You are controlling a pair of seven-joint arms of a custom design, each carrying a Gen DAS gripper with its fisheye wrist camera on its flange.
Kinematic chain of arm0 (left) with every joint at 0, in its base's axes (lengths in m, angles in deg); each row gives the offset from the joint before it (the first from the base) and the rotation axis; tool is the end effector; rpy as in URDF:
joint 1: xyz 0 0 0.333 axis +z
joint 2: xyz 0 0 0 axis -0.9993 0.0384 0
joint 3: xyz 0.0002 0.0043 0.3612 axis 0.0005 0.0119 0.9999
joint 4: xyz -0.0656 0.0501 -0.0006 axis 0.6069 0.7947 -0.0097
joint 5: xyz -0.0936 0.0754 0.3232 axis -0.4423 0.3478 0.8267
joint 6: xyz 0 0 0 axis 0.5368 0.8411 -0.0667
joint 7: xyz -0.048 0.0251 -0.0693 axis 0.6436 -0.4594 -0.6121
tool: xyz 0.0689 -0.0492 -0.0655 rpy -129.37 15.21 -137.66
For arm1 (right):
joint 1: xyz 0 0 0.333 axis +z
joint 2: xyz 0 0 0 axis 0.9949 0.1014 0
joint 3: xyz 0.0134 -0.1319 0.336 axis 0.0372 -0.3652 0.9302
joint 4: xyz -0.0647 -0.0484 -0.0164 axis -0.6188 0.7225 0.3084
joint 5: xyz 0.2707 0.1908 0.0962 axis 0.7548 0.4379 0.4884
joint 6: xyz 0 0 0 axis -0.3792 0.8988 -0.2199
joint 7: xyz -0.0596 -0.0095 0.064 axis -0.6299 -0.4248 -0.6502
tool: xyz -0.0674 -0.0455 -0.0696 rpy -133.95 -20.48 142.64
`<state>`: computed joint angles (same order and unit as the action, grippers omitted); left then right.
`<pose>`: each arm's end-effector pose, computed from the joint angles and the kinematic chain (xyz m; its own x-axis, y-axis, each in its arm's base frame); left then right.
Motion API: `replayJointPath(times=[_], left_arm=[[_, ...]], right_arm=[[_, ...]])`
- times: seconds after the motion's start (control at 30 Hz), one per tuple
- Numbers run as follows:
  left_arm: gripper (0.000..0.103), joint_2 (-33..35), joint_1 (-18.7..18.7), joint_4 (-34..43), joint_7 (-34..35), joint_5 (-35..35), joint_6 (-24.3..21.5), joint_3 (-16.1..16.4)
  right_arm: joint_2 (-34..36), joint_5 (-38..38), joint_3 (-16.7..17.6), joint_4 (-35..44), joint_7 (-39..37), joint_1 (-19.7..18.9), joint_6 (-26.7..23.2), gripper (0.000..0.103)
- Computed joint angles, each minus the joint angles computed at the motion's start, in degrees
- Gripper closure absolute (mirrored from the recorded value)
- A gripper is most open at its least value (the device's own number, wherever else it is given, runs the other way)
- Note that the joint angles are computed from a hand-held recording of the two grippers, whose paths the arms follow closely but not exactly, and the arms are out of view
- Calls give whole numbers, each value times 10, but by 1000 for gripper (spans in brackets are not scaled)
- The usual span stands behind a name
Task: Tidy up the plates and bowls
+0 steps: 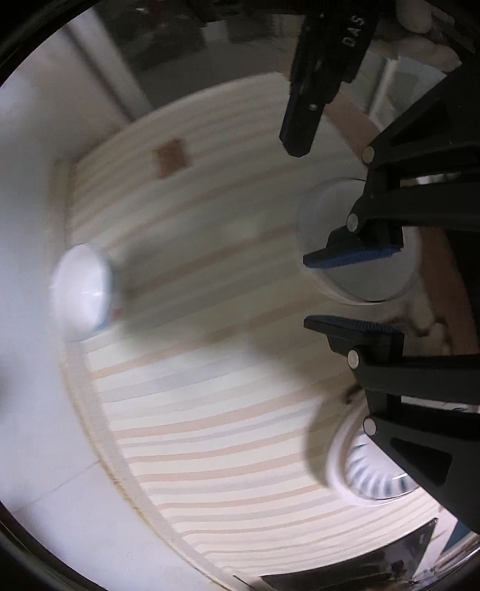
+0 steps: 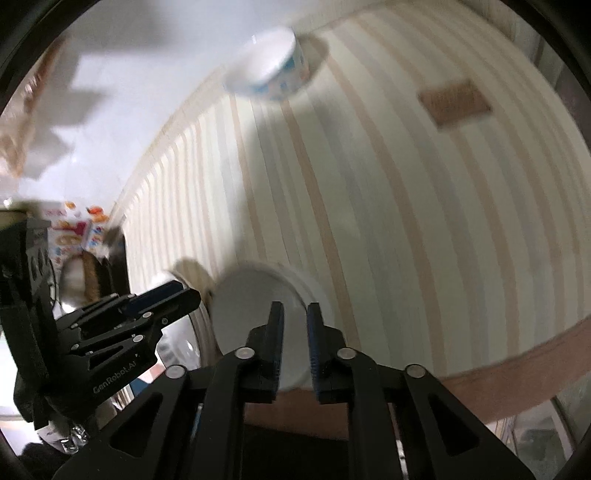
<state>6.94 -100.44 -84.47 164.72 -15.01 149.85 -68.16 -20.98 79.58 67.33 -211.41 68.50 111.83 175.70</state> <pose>0.4927 -0.2384 0.4550 -0.4861 -0.8621 0.1429 -0.8732 0.4728 -0.1181 0.3969 0.2593 0.4126 -0.3885 -0.7778 -0.4940 -0.8897 0.4561 -0.0184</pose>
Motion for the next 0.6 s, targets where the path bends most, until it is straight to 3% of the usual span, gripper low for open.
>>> replayJointPath(times=[0.07, 0.1, 0.17, 0.27, 0.37, 0.5, 0.6], left_arm=[[76, 39, 3, 55, -13, -4, -1, 4], [76, 56, 1, 78, -23, 0, -3, 4], [76, 107, 4, 148, -38, 0, -17, 6], [76, 170, 0, 233, -67, 16, -33, 11], [76, 240, -5, 324, -88, 32, -65, 12], [76, 321, -12, 433, -103, 40, -121, 10], [76, 366, -18, 498, -113, 42, -161, 9]], right_arm=[[3, -13, -11, 14, -10, -12, 8, 69], [9, -32, -18, 25, -5, -20, 8, 67], [28, -65, -29, 50, -4, -38, 12, 67], [74, -48, -29, 98, -46, -74, 26, 66], [125, -109, -44, 148, -16, -96, 26, 66], [187, -82, -9, 208, -48, -159, 26, 66], [226, -76, 6, 246, -59, -185, 21, 66]])
